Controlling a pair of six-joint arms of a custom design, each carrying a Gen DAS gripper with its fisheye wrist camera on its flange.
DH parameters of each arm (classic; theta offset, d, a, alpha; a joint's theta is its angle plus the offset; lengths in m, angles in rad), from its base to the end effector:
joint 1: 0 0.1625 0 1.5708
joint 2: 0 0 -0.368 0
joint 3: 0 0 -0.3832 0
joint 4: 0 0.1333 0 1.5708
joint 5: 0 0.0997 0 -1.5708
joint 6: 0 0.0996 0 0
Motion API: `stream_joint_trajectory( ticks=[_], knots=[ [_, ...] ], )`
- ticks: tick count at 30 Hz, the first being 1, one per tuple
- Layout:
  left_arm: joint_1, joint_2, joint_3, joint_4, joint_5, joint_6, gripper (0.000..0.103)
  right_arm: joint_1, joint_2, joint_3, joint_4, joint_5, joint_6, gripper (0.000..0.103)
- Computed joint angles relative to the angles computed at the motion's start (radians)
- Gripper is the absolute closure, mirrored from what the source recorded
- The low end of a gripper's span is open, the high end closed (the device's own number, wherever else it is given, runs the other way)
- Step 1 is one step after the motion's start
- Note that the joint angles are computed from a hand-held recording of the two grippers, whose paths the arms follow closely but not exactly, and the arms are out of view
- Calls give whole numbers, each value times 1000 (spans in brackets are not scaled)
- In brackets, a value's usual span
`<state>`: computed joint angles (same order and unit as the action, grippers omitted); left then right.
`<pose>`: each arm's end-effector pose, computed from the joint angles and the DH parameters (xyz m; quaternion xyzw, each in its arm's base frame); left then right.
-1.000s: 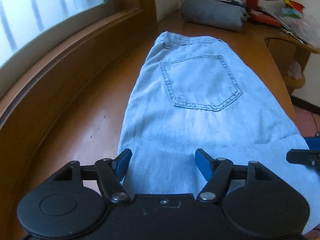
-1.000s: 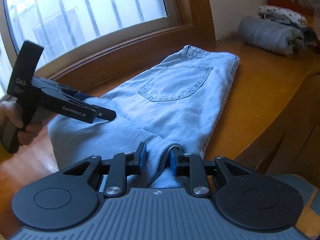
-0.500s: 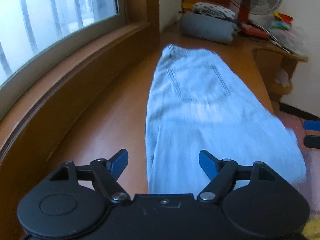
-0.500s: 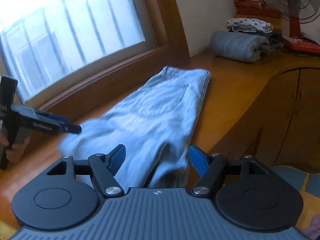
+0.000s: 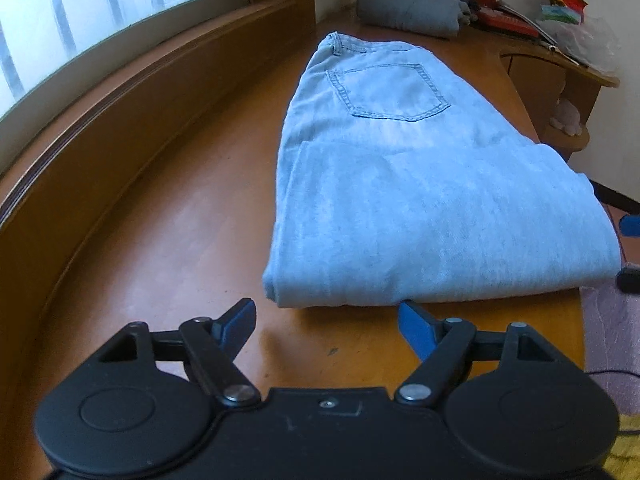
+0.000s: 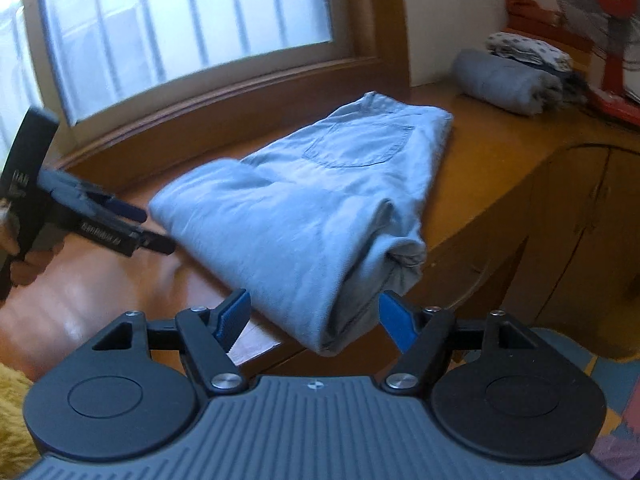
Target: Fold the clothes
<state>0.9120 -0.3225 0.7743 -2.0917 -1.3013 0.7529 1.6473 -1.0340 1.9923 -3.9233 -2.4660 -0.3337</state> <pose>-0.3633 -0.7303 0.0229 0.6389 0.7567 -0.0279 0.1357 0.0927 -0.4817 0.2524 -0.1313 -0.7333 0.5314 0.4033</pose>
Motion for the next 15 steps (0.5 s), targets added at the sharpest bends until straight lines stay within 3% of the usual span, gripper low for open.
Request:
stream_joint_trajectory(
  ticks=[3,15],
  knots=[
    [-5,4,11,-22,14,13,27,-1,17,-21,17,8,-42,29],
    [-4,21,-2,-31,15,43,22,-11,63,-60,51,1,-45,30]
  ],
)
